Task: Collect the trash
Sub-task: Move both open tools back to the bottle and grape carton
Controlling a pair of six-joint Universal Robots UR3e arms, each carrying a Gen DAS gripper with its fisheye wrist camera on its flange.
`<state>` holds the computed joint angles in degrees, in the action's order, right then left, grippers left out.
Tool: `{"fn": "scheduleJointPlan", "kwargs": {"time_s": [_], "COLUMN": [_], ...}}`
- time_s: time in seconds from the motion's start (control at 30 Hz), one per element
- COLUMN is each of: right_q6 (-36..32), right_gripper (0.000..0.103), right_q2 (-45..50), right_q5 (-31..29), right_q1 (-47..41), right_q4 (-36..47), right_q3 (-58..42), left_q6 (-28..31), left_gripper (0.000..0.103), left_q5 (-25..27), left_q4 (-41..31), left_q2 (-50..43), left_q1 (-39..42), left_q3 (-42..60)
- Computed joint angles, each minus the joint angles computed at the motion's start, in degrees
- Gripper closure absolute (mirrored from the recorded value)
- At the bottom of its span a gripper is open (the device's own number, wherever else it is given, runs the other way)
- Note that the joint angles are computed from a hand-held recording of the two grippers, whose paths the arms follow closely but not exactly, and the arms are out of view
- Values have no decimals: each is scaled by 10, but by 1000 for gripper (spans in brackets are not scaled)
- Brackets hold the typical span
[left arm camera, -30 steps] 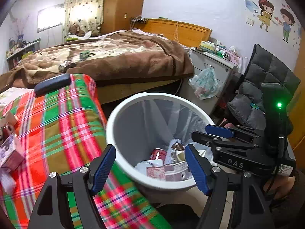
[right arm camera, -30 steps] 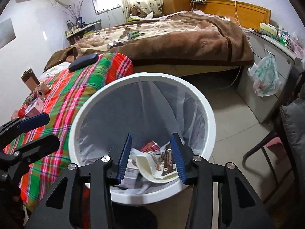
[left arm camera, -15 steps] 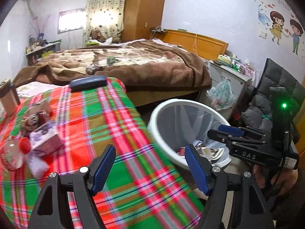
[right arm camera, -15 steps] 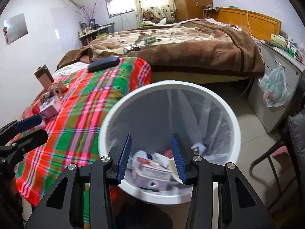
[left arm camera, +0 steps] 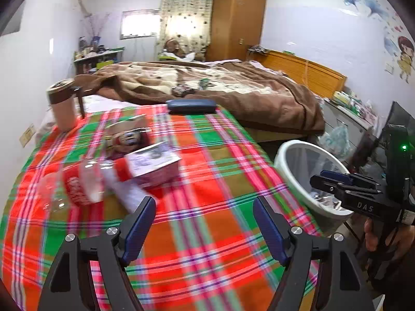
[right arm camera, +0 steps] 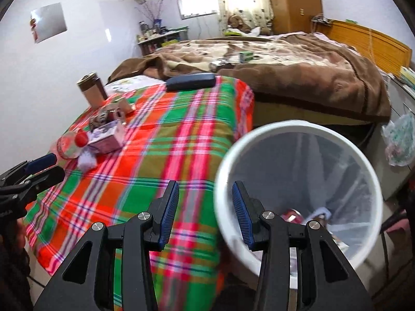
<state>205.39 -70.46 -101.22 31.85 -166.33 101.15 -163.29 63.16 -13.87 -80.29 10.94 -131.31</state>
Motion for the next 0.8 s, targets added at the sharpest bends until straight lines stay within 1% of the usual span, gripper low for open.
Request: {"fn": "scheduleJointPlan", "kwargs": {"time_s": [0.1,0.23,0.4,0.53,0.63,0.8], "right_q6": [-4,-16,-29,-37,-44,-59], "right_gripper": [59,59,55,55,55,55], "right_q2": [29,78,137,186,220,273], "right_q5": [2,14,24,38,40,38], "right_q1": [13,26,39,45,49,51], "right_q4": [14,46,96,134,169,210], "right_q3": [-46,-122,-220,-306,-368,-473], "left_q6": [22,67,118,140,167,199], "left_gripper": [26,26,24,23,23,23], "left_q5": [-14,-43,-56,-49,-42,-54], "left_q4": [-16,-52,-77,-71,-62,-93], "left_q2": [26,53,39,4,-25,-63], "left_q1": [44,120,183,203,205,207], "left_q3": [-18,-29,-14,12,36,86]}}
